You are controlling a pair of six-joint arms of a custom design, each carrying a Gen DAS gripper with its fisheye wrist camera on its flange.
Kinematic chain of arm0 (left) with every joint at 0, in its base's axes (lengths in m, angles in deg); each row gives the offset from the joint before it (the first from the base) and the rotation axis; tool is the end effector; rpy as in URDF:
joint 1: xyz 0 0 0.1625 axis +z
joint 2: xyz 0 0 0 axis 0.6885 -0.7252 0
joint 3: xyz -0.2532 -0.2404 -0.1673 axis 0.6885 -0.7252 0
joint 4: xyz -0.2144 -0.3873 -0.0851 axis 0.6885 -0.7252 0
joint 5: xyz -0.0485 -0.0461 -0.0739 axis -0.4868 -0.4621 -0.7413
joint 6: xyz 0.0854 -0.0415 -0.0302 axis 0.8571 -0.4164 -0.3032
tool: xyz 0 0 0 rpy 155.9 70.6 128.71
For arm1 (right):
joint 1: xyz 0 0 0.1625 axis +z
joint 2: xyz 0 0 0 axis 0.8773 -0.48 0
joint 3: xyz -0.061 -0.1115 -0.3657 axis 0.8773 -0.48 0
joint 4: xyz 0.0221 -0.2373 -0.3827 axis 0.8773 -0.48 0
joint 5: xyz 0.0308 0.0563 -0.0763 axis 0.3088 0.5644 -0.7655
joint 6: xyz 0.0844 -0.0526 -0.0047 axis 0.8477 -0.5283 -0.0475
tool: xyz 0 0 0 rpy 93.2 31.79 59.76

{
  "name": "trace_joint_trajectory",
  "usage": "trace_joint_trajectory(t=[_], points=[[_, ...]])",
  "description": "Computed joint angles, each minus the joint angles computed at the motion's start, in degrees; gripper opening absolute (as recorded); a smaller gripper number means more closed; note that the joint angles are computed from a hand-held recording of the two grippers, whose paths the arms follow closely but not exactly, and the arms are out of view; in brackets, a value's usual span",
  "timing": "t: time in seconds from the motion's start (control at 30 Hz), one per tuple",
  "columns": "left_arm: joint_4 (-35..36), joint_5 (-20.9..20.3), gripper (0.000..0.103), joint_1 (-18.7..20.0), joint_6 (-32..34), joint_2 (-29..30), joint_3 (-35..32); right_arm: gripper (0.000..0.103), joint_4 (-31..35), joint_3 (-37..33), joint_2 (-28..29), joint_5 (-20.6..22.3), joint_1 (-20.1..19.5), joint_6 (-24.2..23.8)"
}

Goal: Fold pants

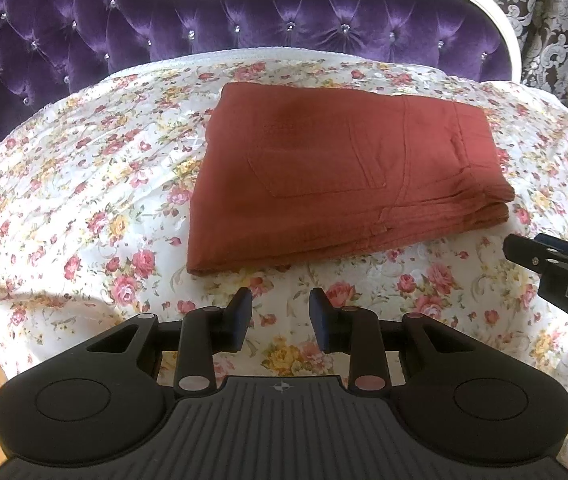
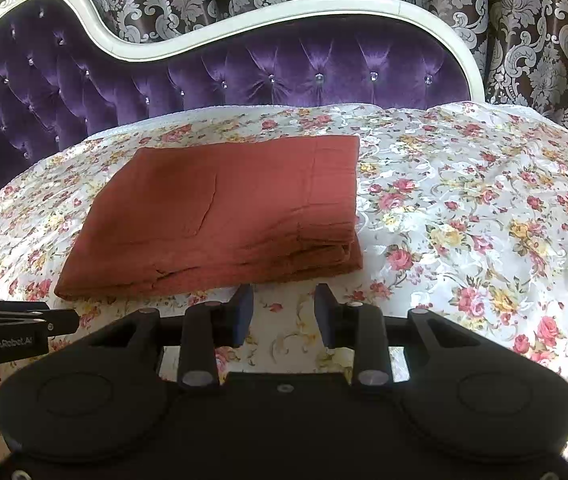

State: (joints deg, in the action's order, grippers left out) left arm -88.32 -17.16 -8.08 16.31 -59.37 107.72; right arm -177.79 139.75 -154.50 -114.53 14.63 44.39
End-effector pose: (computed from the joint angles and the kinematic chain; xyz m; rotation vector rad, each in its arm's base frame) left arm -0.3929 -0.5311 -0.0765 0.6468 2.3058 -0.5356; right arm -0.0159 -0.4703 0.2728 0.0185 -2.2231 1.1140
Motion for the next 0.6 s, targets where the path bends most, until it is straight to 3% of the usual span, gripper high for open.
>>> trace_joint_trajectory(t=[0.6], points=[[1.26,1.0,0.031,-0.04,-0.7,0.21,-1.23,0.042,2.07,-2.64,0.77,-2.68,-0.64,0.33]])
